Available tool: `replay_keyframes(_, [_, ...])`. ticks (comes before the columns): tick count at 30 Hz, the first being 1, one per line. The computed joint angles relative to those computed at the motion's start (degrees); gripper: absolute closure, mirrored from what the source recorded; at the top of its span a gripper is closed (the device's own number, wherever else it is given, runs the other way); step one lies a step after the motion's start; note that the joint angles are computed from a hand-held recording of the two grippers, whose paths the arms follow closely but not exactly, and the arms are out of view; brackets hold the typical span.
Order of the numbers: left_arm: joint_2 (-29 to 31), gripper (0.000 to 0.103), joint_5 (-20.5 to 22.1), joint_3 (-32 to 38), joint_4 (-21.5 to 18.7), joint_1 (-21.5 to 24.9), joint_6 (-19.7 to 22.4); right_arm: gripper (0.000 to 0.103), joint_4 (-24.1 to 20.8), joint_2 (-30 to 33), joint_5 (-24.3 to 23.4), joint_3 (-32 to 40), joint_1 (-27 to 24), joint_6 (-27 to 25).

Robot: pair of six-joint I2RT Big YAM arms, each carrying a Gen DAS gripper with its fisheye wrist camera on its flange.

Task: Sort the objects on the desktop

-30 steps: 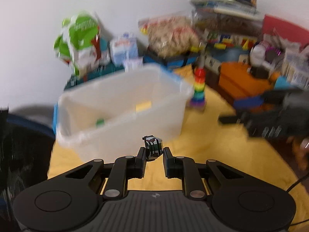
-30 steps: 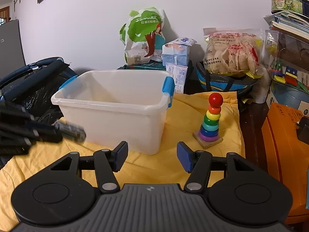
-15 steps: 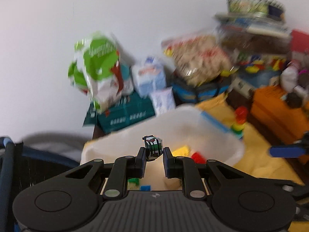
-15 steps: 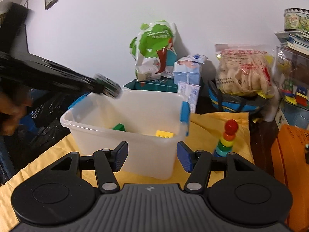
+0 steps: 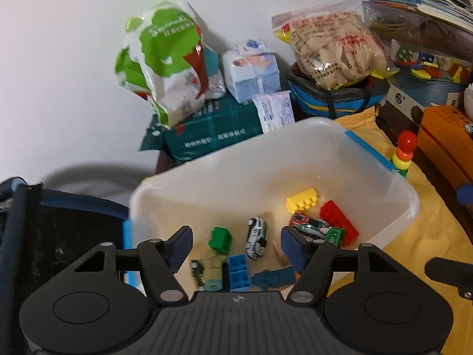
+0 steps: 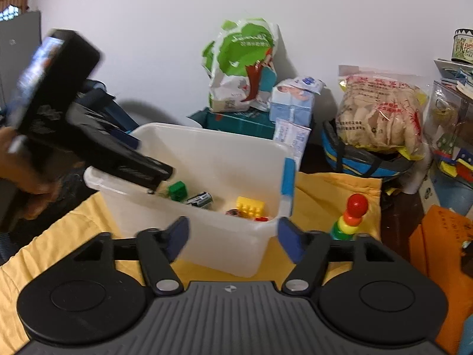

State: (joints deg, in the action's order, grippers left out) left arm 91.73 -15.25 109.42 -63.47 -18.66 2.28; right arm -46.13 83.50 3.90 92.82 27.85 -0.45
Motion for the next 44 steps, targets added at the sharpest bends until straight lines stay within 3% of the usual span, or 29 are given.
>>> replay_keyframes(4, [-1.2, 0.027, -4.0, 0.6, -1.3, -1.2, -0.1, 0.009, -7.7, 3.7, 2.9, 7.8, 0.2, -0.5])
replay_keyframes(7, [-3.0, 0.027, -3.9, -0.7, 0.2, -1.6, 0.4, 0.000, -11.8, 6.0, 6.9, 12.8, 1.0, -0.2])
replay_keyframes(12, [-4.7, 0.027, -1.8, -1.4, 0.0, -1.6, -1.6, 0.000, -19.4, 11.2, 15.3, 20.9, 3.0, 1.0])
replay_keyframes(15, [-5.7, 0.027, -2.2, -2.2, 0.8, -1.8, -1.9, 0.000, -23.8, 13.9, 17.8, 24.9, 3.7, 2.9])
replay_keyframes(24, [-7.6, 0.026, -2.7, -3.4, 0.1, -2.0, -3.2, 0.000, -26.7, 14.9, 16.7, 26.5, 4.2, 8.5])
replay_keyframes(34, [-8.2, 0.025, -3.1, -3.7, -0.5, -1.8, -3.8, 0.000, -26.9, 14.7, 16.4, 26.3, 4.8, 9.0])
replay_keyframes(40, [-3.7, 0.024, -2.7, 1.3, -3.1, 0.0, -4.4, 0.000, -31.9, 20.5, 15.5, 35.0, 4.3, 8.1])
replay_keyframes(44, [-0.2, 0.023, -5.1, 4.9, -5.8, 0.6, -3.1, 0.000, -36.5, 25.1, 14.0, 42.1, 3.5, 9.3])
